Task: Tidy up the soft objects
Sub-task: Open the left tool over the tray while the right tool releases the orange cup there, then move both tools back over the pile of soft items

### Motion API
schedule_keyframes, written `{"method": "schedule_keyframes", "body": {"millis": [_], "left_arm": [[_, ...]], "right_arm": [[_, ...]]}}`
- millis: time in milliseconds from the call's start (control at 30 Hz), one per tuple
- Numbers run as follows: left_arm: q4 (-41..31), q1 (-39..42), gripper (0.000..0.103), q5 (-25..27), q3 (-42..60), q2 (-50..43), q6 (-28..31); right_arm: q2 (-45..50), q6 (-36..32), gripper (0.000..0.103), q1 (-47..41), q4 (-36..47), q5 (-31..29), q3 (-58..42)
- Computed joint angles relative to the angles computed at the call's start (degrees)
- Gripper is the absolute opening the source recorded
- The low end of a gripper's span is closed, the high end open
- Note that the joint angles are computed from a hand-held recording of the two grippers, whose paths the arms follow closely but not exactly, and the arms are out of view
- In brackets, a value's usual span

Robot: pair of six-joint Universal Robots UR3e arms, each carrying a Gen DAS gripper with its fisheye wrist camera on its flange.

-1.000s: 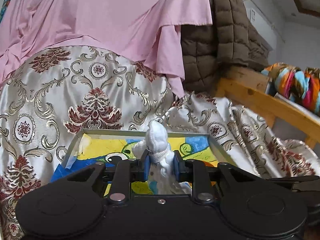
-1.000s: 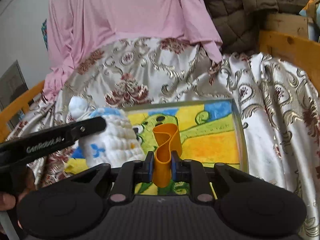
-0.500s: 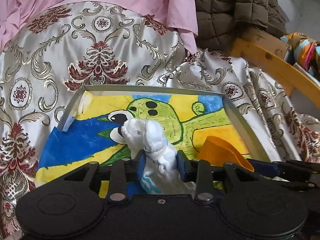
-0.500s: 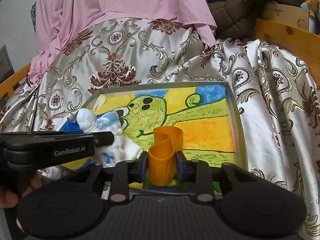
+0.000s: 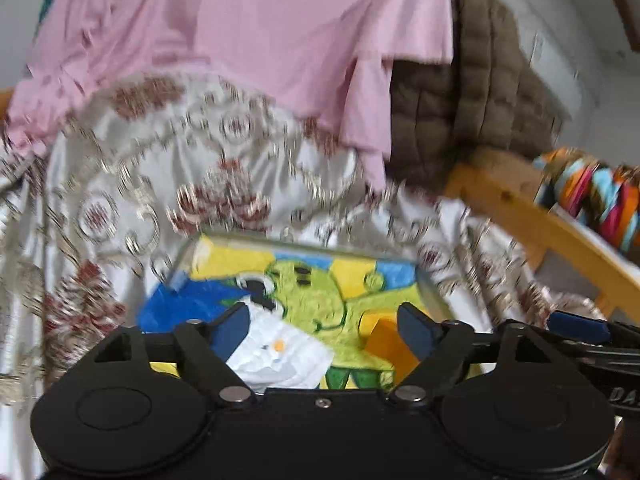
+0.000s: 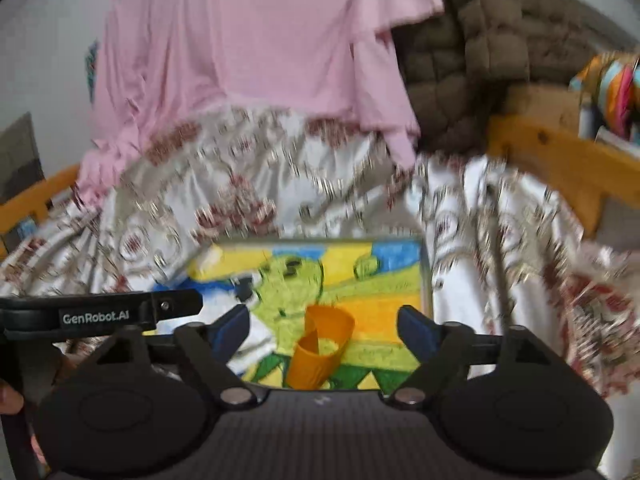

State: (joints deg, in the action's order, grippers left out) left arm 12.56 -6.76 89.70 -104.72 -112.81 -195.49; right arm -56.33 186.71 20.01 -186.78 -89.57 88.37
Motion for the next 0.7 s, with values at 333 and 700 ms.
{"method": "schedule_keyframes", "body": {"millis": [333, 700], "left_arm": [[10.36, -5.40, 0.102, 7.35, -21.32, 21.90, 2.25], [7.01, -17.02, 0.102, 17.46, -38.31, 44.90, 5.48]], "right_arm": [[-20.50, -0.33, 0.103, 2.53, -9.37, -1.64, 20.63], [-33.38, 1.22, 0.103, 18.29, -13.64, -19.30, 35.28]]}}
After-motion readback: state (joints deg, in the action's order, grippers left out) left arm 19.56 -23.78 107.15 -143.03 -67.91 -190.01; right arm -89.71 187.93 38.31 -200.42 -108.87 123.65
